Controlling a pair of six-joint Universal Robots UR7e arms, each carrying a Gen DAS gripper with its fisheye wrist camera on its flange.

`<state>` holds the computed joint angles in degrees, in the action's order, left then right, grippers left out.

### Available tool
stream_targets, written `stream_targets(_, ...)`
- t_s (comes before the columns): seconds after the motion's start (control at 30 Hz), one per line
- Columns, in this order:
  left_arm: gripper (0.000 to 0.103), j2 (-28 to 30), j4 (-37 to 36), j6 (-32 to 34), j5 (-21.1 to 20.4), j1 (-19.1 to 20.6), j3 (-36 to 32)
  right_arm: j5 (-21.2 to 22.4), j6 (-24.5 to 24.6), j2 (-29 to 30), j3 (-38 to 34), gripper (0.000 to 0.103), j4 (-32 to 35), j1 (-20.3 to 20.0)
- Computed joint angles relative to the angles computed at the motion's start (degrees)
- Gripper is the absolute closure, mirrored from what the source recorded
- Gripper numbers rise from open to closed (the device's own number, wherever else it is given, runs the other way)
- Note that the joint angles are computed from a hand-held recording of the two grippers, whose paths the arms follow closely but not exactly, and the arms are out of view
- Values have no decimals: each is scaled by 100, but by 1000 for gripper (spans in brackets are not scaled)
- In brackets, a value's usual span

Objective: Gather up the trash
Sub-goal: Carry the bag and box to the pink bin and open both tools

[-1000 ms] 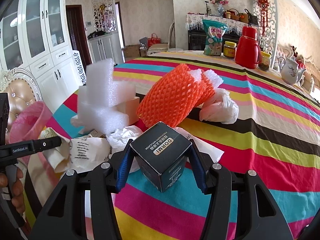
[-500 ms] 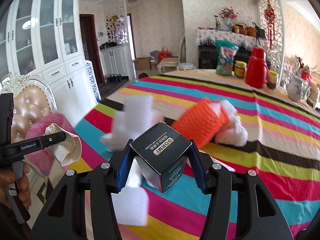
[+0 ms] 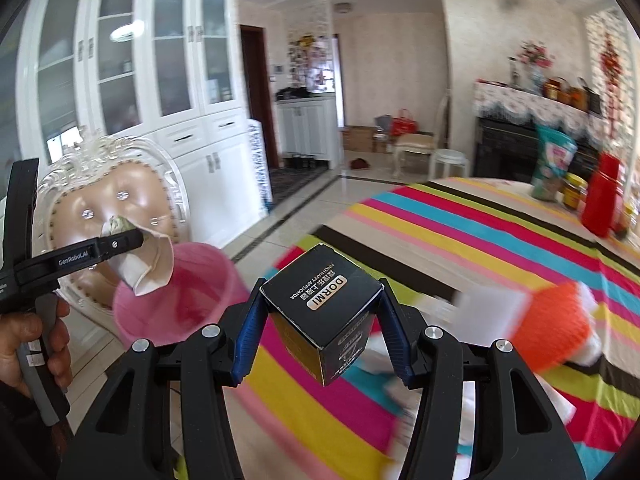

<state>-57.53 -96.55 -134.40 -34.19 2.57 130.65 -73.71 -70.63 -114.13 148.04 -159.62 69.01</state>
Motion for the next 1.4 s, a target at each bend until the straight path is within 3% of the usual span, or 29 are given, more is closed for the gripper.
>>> stream_targets(0.13, 48, -572, 886, -600, -320, -152, 222, -364, 429, 606, 90, 51, -555, 791)
stream_targets(0.37, 48, -1188, 1518, -1020, -714, -259, 538, -950, 902, 1842, 205, 51, -1561, 1827)
stream_targets(0.6, 48, -1568, 1707, -1166, -924, -280, 781, -1312, 1200, 2905, 204, 51, -2245, 2355)
stream_targets(1.0, 46, -1925, 1648, -1171, -945, -204, 1036, -1584, 1327, 3699, 111, 47, -2630, 2656)
stream_targets(1.03, 43, -1942, 1604, -1165, -920, -196, 1059, -1570, 1317, 3708, 110, 39, -2624, 2638)
stream_targets(1.07, 33, -1981, 1548, -1163, -881, -203, 1107, -1580, 1330, 3785, 108, 34, -2720, 2652)
stream_targets(1.1, 30, -1978, 1571, -1199, -883, -195, 1104, -1589, 1321, 3834, 116, 33, -2795, 2645)
stream_targets(1.3, 30, -1840, 1714, -1348, -951, -314, 998, -1560, 1294, 3766, 164, 33, -2870, 2564)
stream_targets(1.4, 30, -1706, 1765, -1437, -923, -447, 951, -1426, 1217, 3432, 262, 33, -2847, 2384)
